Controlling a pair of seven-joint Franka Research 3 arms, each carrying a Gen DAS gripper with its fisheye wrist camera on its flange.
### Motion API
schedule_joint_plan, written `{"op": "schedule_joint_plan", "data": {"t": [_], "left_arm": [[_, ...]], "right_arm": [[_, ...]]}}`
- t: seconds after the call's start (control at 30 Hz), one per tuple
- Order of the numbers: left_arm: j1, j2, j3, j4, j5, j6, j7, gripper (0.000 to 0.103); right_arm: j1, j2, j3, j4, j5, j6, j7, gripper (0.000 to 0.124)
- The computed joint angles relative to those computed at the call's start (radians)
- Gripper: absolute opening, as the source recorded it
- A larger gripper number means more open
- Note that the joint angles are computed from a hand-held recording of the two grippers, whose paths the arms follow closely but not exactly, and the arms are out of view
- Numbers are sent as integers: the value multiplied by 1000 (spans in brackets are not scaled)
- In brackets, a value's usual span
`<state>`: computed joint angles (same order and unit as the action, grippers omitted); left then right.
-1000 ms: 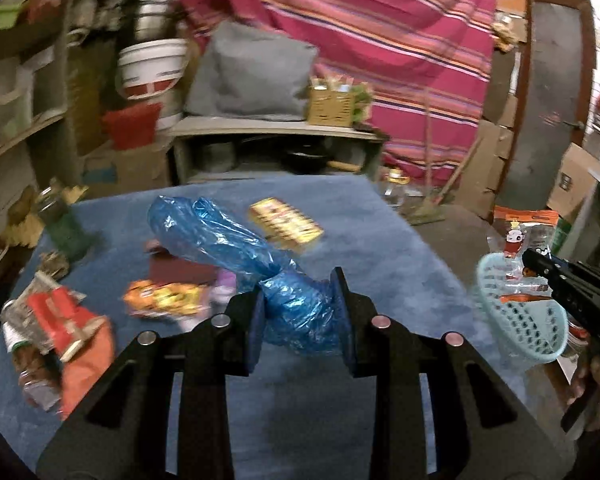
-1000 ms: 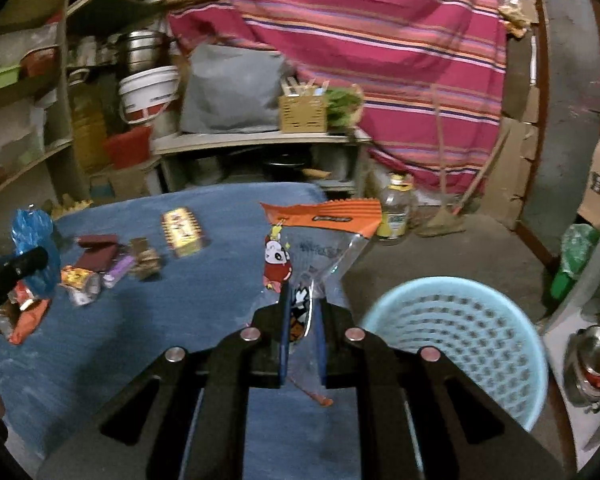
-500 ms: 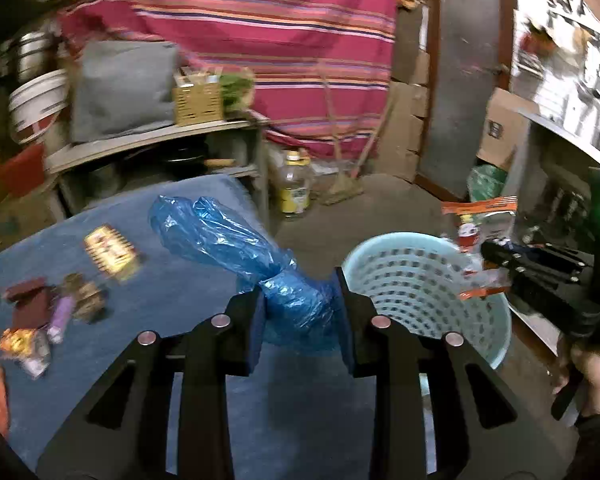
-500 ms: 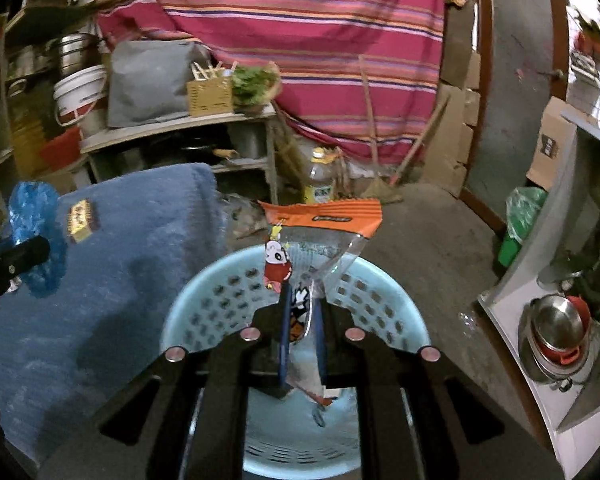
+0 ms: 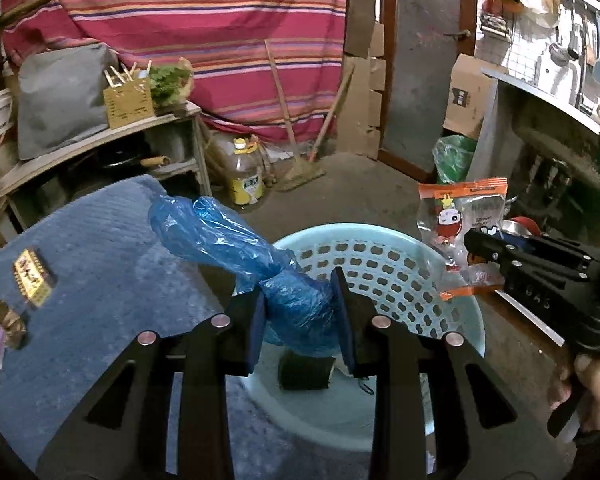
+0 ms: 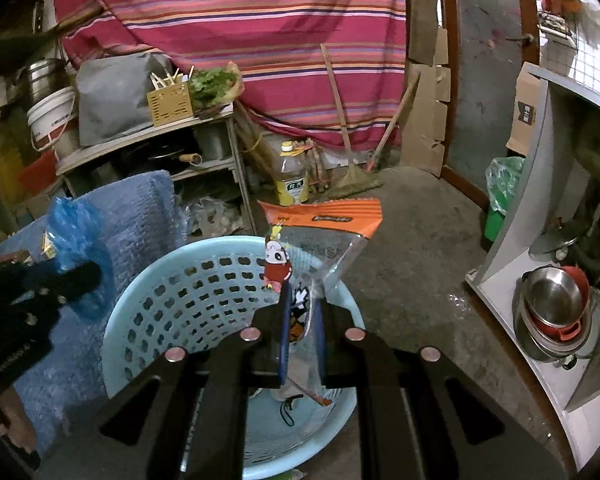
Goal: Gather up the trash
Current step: 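Carry both bags over the blue basket and open the left gripper, then open the right gripper to drop the snack bag into the basket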
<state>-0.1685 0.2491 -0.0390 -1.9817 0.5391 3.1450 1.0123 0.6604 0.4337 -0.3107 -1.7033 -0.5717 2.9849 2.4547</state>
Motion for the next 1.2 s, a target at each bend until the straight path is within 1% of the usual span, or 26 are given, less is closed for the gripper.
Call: {"op": "schedule_joint_plan", "data": {"t": [0.1, 0.13, 0.2, 0.23, 0.27, 0.3, 0.33, 0.37, 0.4, 0.43, 0.5, 0.53, 0.6, 0.7, 0.77, 0.8, 0.83, 0.9, 0.97, 1.03, 1.07, 1.1, 1.13, 1.2], "left_arm": [[54, 32, -71, 33, -65, -11, 59, 31], [54, 41, -73, 45, -76, -16, 68, 32], [22, 47, -41, 56, -70, -24, 51, 34], [23, 48, -41, 56, -76, -20, 50, 35], [50, 50, -74, 54, -101, -21, 74, 38], [73, 47, -98, 46, -124, -19, 95, 44], [70, 46, -94, 43, -131, -20, 97, 49], [39, 41, -59, 39, -117, -20, 73, 58], [3, 35, -16, 30, -93, -12, 39, 62], [-11, 31, 2, 26, -80, -8, 22, 63], [-14, 25, 11, 18, -69, -12, 5, 67], [-22, 20, 24, 13, -58, -13, -12, 68], [-24, 9, 37, 1, -42, -9, -39, 74], [-66, -15, 106, -20, 31, 4, -129, 79], [-112, -32, 175, -32, 122, 10, -228, 83], [-149, -44, 228, -38, 195, 10, -304, 85], [-175, -55, 268, -42, 263, 9, -373, 86], [-207, -78, 326, -54, 391, 12, -502, 91], [-228, -103, 373, -62, 532, 7, -636, 93], [-217, -135, 384, -80, 620, -1, -716, 94], [-207, -146, 380, -87, 648, -3, -741, 95], [-194, -162, 376, -100, 671, -6, -761, 95], [-179, -175, 371, -109, 688, -7, -773, 95], [-153, -211, 363, -130, 766, -22, -836, 96]], "right_arm": [[0, 8, -1, 6, 1, -1, -2, 11], [0, 7, -1, 6, 3, -1, -3, 11], [1, 9, -3, 6, 5, -1, -4, 11], [4, 9, -5, 6, 5, -2, -2, 11], [5, 10, -6, 6, 5, -1, 1, 11], [3, 10, -5, 6, 7, -1, -3, 11], [2, 10, -4, 6, 8, -1, -5, 11], [3, 11, -4, 7, 9, -2, -6, 11], [1, 11, -4, 5, 10, -1, -9, 11], [1, 13, -3, 4, 11, -1, -12, 11], [0, 16, -1, 4, 17, -2, -15, 11], [-1, 17, 1, 2, 20, -3, -17, 11], [3, 21, 0, 2, 23, -8, -20, 11], [6, 27, 2, 7, 27, -18, -23, 11], [11, 28, -1, 5, 25, -15, -17, 11], [12, 30, 0, 6, 26, -15, -16, 11], [13, 35, 5, 13, 30, -17, -19, 11], [21, 44, 2, 24, 28, -22, -18, 11], [35, 58, -1, 44, 23, -34, -15, 14], [53, 71, -12, 67, 8, -49, -3, 15], [62, 80, -15, 84, 0, -68, 2, 15], [58, 88, -3, 100, 2, -86, -7, 15], [57, 96, 5, 118, 0, -105, -9, 19], [57, 104, 12, 137, -12, -130, -1, 33]]}}
